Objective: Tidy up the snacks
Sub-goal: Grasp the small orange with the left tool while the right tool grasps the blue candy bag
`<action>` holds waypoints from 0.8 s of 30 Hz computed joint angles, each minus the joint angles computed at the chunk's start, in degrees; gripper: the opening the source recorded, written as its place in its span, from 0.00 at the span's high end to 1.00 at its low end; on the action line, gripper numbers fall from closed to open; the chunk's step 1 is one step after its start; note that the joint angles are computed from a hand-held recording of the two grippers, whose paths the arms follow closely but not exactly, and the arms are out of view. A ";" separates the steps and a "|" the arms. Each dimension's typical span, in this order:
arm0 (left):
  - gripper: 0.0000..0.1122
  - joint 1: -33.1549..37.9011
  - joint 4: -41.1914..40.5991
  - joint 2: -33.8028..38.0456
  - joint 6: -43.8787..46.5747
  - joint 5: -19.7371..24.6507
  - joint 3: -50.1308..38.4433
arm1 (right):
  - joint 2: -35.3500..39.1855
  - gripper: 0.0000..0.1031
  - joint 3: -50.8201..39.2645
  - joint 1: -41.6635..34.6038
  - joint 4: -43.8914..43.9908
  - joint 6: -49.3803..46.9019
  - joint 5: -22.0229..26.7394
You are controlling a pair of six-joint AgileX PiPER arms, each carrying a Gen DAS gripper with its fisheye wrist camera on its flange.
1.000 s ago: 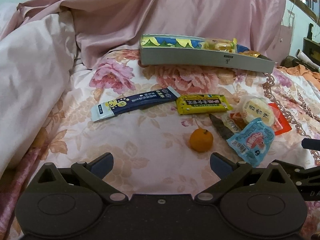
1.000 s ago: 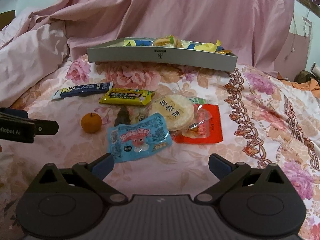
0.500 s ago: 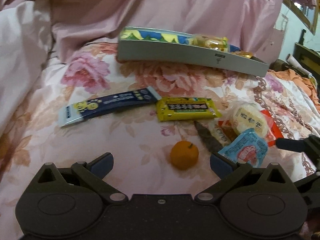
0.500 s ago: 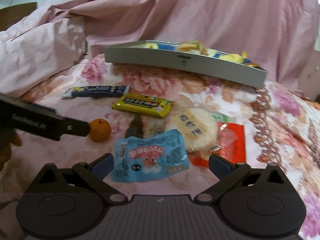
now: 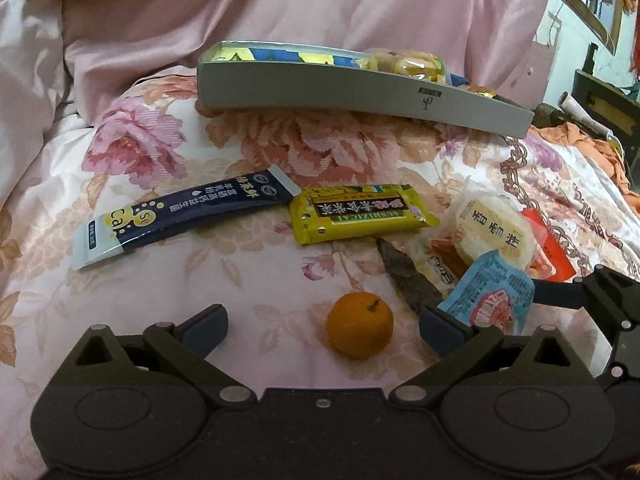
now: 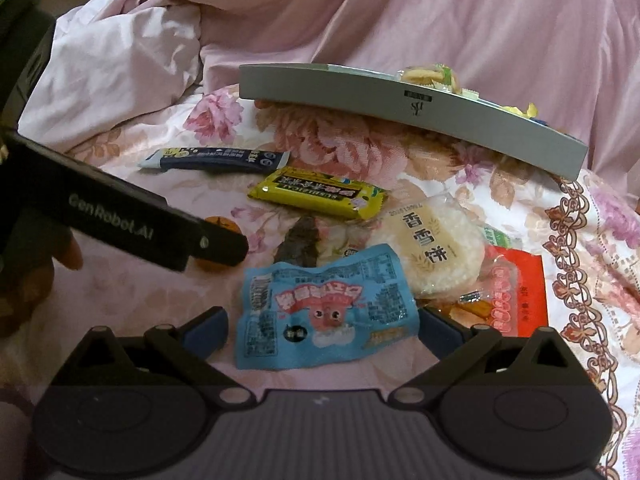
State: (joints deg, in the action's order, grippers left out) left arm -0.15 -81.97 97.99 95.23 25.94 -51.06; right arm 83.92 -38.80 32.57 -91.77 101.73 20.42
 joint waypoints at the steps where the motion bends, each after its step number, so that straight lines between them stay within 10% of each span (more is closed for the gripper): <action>1: 0.14 0.04 0.10 0.01 0.25 0.26 -0.01 | 0.11 0.00 0.05 0.19 -0.59 0.77 0.35; 17: 0.66 1.01 0.41 -0.26 2.46 5.07 0.69 | 0.29 0.10 0.95 2.90 -4.45 4.91 3.75; 24: 0.67 0.68 -1.64 -0.45 4.58 4.88 1.80 | 0.50 0.11 0.39 2.93 -1.80 2.42 3.44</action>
